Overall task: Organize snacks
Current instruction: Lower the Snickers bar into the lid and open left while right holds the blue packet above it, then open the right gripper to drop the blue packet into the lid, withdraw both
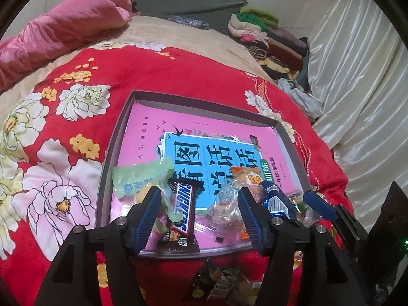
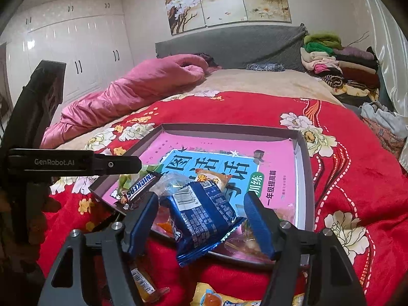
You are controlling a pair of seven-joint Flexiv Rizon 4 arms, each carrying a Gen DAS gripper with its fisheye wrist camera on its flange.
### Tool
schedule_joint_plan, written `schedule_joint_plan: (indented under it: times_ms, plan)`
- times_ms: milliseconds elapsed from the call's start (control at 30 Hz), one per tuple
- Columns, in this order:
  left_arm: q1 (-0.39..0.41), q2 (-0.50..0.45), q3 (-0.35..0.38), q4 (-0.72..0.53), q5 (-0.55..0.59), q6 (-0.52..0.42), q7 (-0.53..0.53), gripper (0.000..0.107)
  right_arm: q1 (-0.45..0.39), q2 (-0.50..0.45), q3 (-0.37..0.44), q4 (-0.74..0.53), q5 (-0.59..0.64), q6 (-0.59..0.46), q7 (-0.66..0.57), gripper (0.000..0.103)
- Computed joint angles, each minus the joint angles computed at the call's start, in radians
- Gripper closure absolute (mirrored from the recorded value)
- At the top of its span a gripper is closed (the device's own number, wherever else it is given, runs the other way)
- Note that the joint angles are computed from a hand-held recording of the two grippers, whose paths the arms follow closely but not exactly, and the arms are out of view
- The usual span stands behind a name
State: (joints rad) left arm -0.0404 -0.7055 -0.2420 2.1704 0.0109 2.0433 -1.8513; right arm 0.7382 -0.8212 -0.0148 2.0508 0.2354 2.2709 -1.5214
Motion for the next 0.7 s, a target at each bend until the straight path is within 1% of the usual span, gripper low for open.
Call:
schedule_joint_plan:
  times_ms: [200, 333, 700]
  plan:
    - [0.038, 0.008, -0.029, 0.020, 0.032, 0.022, -0.027, 0.038, -0.009, 0.004, 0.010, 0.007, -0.003, 0.026, -0.002, 0.033]
    - [0.042, 0.019, -0.030, 0.033, 0.045, 0.026, -0.037, 0.037, -0.017, 0.007, 0.020, 0.014, -0.007, 0.052, -0.008, 0.031]
    - [0.036, 0.050, -0.020, 0.077, 0.070, 0.042, -0.045, 0.032, -0.039, 0.022, 0.038, 0.034, 0.015, 0.106, -0.010, 0.029]
